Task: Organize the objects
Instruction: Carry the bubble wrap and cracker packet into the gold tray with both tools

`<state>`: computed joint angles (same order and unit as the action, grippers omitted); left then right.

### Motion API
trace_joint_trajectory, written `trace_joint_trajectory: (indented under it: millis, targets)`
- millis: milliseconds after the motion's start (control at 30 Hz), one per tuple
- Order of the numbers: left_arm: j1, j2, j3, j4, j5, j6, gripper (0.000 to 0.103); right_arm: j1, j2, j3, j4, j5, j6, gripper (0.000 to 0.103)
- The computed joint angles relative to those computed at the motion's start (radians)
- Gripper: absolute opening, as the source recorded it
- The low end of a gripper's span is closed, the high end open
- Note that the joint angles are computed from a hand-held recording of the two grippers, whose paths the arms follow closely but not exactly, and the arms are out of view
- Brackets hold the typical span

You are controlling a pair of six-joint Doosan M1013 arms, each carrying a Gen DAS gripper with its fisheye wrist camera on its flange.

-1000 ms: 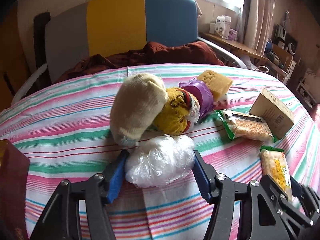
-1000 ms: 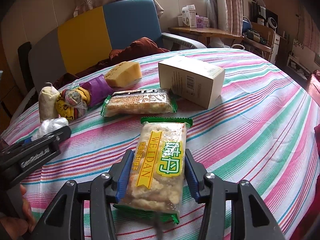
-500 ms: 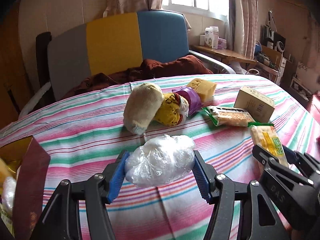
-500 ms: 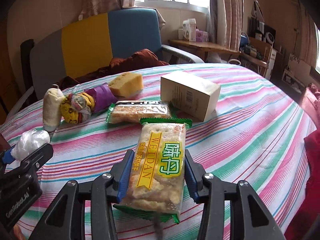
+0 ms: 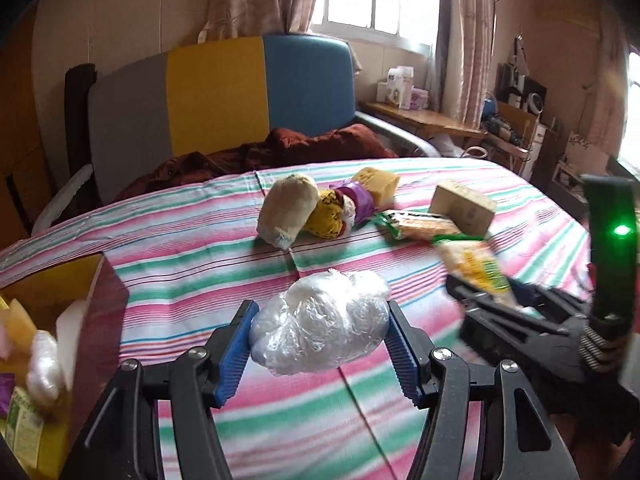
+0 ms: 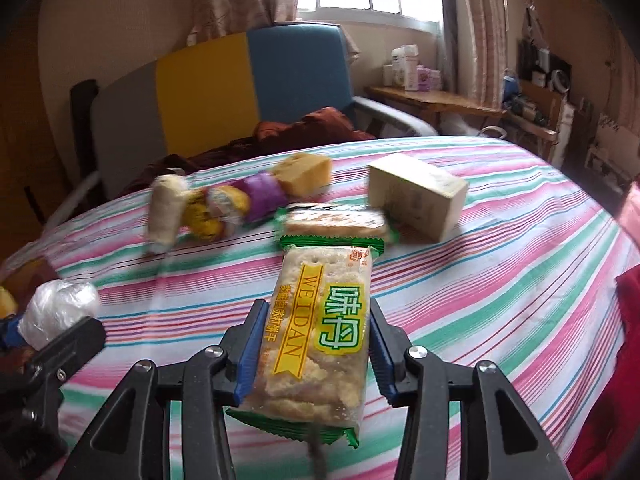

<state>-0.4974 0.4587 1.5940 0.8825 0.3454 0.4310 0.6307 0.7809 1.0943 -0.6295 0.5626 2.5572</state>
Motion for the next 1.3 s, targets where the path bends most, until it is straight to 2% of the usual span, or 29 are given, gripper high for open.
trace_joint_trajectory:
  millis: [133,200,367,567,667,800,1000,1200,1300]
  targets:
    - [0.004,-0.048,0.054,0.054,-0.015,-0.070,0.062,0.018,-0.010,0.002,0.123,-0.045,-0.142,0.047]
    - [0.013,-0.071,0.080,0.042,-0.021,-0.074,0.062,0.023,-0.014,0.001,0.198,-0.064,-0.214,0.047]
    - [0.037,-0.127,0.154,0.058,-0.024,-0.148,0.062,0.047,-0.018,-0.011,0.288,-0.087,-0.342,0.048]
    - [0.060,-0.199,0.245,0.213,0.003,-0.327,0.062,0.070,-0.012,-0.051,0.459,-0.091,-0.541,0.048]
    - [0.079,-0.229,0.283,0.263,0.034,-0.404,0.063,0.084,-0.007,-0.072,0.565,-0.087,-0.687,0.048]
    - [0.115,-0.257,0.325,0.273,0.063,-0.493,0.063,0.101,0.015,-0.124,0.744,-0.043,-0.907,0.048]
    - [0.161,-0.286,0.373,0.288,0.106,-0.598,0.063,0.136,0.055,-0.212,0.857,0.050,-1.104,0.048]
    - [0.207,-0.304,0.398,0.243,0.130,-0.592,0.063,0.168,0.097,-0.292,0.890,0.134,-1.207,0.048]
    - [0.230,-0.304,0.398,0.176,0.129,-0.520,0.063,0.176,0.118,-0.331,0.902,0.183,-1.220,0.048]
